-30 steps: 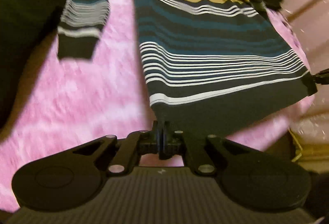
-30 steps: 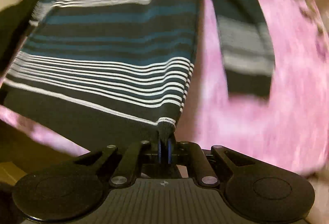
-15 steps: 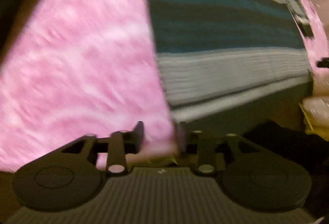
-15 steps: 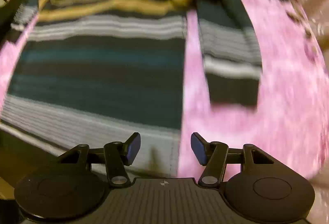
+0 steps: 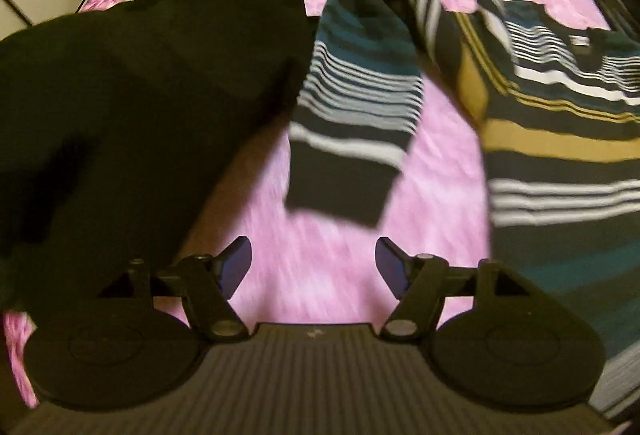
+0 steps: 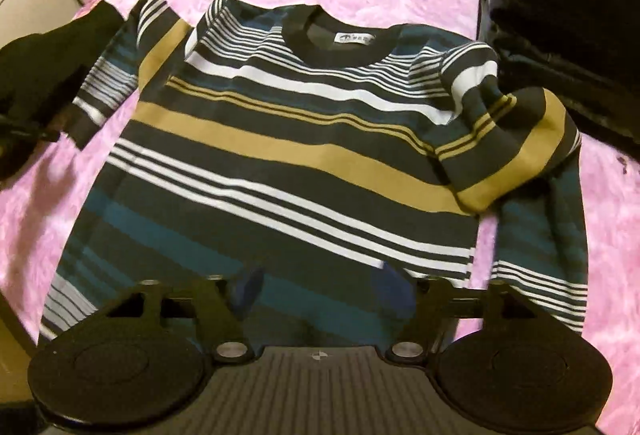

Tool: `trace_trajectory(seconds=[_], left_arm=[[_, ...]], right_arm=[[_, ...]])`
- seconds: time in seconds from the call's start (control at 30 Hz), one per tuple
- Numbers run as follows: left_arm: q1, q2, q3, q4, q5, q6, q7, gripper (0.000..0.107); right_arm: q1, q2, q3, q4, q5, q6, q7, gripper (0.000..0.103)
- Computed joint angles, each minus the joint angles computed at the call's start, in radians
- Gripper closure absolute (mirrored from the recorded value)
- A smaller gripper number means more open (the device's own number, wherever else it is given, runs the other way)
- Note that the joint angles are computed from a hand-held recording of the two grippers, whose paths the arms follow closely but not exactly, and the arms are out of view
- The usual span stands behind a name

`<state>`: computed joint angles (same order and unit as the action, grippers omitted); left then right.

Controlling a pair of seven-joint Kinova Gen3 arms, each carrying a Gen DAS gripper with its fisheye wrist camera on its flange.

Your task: Fold clothes

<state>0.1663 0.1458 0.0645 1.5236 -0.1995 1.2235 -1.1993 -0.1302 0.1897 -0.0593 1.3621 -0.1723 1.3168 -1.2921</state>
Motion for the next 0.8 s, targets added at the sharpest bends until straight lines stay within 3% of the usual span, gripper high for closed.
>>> trace_trajectory(seconds=[0.07, 0.17, 0.23, 0.27, 0.33, 0.43, 0.53, 0.67, 0.8], left_arm=[[-0.010, 0.042, -0.044, 0.016, 0.051, -0.054, -0.081, 0.045], [-0.101, 0.101, -0.011, 0.032, 0.123, -0.100, -0.203, 0.058], [-0.128, 0.083, -0.002, 0.047, 0.144, -0.122, -0.285, 0.082], [-0.154, 0.069, 0.021, 0.043, 0.142, -0.115, -0.325, 0.100], [-0.177, 0.022, 0.041, 0.037, 0.120, -0.109, -0.407, 0.101], [-0.156, -0.065, -0.035, -0.054, 0.117, -0.035, -0.529, 0.101], [-0.270, -0.119, -0.082, -0.193, 0.219, 0.055, -0.632, 0.101], [-0.340, -0.107, -0.143, -0.374, 0.188, 0.157, -0.742, 0.107], [-0.395, -0.083, -0.164, -0.442, 0.118, 0.176, -0.787, 0.107]], right_arm=[[-0.051, -0.015, 0.001, 0.023, 0.042, -0.022, -0.081, 0.027], [-0.123, -0.032, -0.002, 0.038, 0.094, -0.024, -0.203, 0.027], [-0.174, -0.036, -0.002, 0.032, 0.123, -0.014, -0.285, 0.027], [-0.188, -0.035, -0.014, 0.025, 0.129, -0.013, -0.325, 0.027], [-0.195, -0.031, -0.057, 0.009, 0.137, -0.020, -0.382, 0.027], [-0.243, -0.012, -0.079, -0.030, 0.141, -0.041, -0.426, 0.027], [-0.288, 0.019, -0.094, -0.078, 0.143, -0.062, -0.443, 0.027], [-0.332, 0.046, -0.102, -0.120, 0.144, -0.088, -0.460, 0.027], [-0.354, 0.055, -0.100, -0.130, 0.152, -0.080, -0.456, 0.027]])
